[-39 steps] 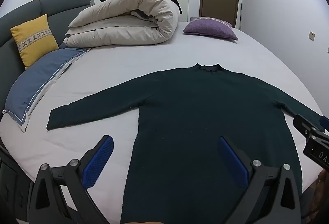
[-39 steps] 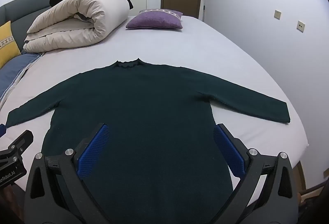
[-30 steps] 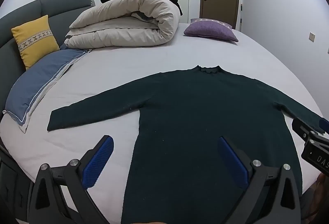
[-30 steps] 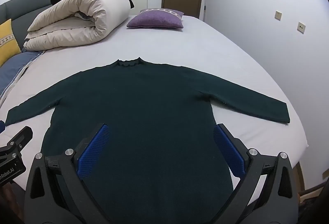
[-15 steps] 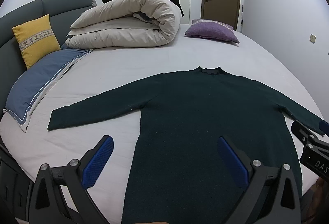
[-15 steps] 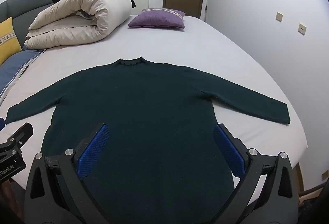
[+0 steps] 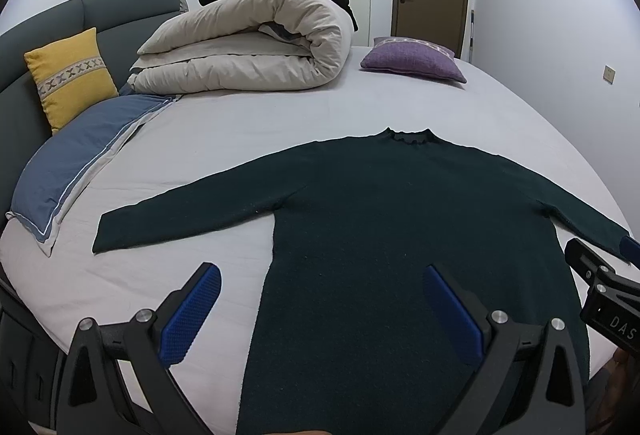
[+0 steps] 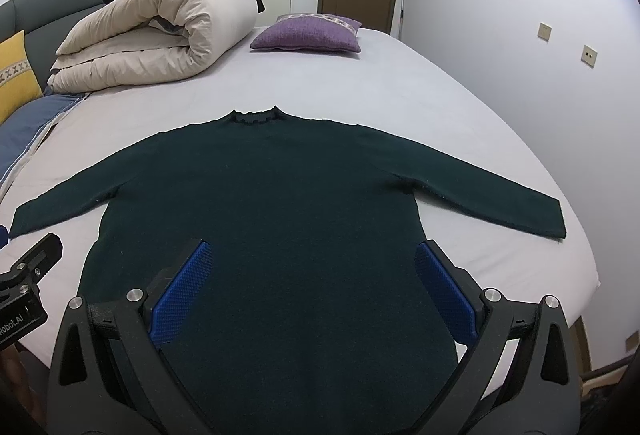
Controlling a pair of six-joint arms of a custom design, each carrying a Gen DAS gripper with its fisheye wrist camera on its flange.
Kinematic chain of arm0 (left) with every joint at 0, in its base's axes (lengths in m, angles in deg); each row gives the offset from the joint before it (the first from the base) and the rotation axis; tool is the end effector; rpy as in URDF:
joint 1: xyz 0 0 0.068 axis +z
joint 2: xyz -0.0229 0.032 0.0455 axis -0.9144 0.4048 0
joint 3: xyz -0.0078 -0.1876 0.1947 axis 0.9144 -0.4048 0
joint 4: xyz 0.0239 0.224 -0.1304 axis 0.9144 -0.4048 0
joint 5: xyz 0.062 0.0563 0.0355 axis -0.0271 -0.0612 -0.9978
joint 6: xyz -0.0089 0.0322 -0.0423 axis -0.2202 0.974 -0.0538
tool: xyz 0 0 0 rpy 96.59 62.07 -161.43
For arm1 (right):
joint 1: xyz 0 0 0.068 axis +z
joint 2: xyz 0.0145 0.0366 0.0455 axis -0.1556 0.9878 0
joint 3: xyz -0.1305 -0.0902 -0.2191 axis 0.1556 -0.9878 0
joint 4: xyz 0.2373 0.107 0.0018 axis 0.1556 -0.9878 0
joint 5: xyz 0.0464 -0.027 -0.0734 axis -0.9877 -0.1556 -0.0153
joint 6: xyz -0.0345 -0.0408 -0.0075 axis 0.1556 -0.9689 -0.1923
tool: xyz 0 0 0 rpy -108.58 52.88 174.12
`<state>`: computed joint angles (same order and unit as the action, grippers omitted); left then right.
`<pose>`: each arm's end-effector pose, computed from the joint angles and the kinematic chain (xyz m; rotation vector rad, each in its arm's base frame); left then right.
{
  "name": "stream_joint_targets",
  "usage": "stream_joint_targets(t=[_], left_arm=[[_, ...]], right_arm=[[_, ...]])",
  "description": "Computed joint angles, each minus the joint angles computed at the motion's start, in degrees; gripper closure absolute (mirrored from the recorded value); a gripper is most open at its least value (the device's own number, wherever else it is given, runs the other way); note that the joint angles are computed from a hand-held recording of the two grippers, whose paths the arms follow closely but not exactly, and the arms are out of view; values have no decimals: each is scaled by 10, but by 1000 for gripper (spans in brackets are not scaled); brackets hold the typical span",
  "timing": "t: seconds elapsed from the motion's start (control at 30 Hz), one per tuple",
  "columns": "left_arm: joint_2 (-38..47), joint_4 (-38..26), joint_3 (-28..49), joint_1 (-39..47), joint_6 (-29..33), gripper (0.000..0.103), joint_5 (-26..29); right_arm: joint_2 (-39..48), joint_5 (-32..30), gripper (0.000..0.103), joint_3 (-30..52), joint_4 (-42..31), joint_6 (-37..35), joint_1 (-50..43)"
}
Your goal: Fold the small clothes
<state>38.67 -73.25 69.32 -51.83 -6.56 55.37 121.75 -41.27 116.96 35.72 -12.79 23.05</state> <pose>0.3232 0.0704 0.2938 0.2476 2.3158 -0.1035 0.1922 0.0945 0.2443 0.3982 2.2871 -0.2444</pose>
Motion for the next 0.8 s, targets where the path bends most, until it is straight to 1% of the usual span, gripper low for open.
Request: stream_joint_targets(t=[0.8], left_arm=[[1, 7, -5, -3, 0, 0, -5]], right_arm=[[8, -9, 0, -11, 23, -6, -7]])
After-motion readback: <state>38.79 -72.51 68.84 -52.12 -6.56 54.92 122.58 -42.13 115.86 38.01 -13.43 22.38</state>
